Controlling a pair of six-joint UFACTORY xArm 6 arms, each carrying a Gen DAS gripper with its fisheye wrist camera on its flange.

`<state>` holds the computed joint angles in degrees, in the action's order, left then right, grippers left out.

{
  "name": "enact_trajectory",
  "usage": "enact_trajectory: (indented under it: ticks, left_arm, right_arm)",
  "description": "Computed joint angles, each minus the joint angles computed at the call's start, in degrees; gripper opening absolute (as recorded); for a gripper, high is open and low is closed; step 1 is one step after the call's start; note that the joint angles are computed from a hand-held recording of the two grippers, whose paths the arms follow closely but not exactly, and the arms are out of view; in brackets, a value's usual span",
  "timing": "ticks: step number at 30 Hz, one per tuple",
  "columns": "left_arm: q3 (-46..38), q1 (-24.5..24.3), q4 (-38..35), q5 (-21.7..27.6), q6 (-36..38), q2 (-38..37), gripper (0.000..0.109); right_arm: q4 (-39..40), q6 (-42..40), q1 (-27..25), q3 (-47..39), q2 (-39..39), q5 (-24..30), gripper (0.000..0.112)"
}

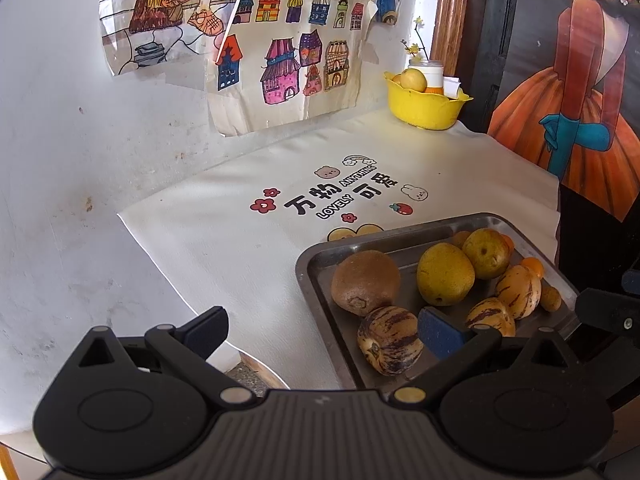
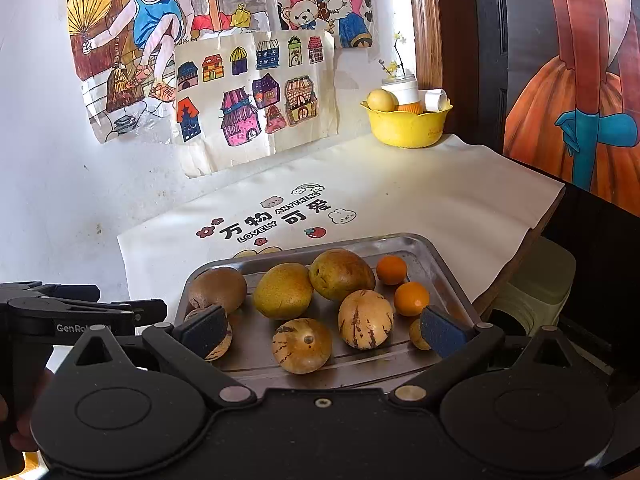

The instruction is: Organize fruits

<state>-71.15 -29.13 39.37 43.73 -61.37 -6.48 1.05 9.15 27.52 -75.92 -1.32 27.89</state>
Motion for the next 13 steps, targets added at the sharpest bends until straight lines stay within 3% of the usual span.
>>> enact_trajectory:
  ticks: [13]
  left_arm:
    - [2.6,0.7,2.6,-5.7,-2.7,-2.0,0.103]
  right_arm:
    - [0.5,-0.2,-0.2,0.5,-0.6,0.6,0.103]
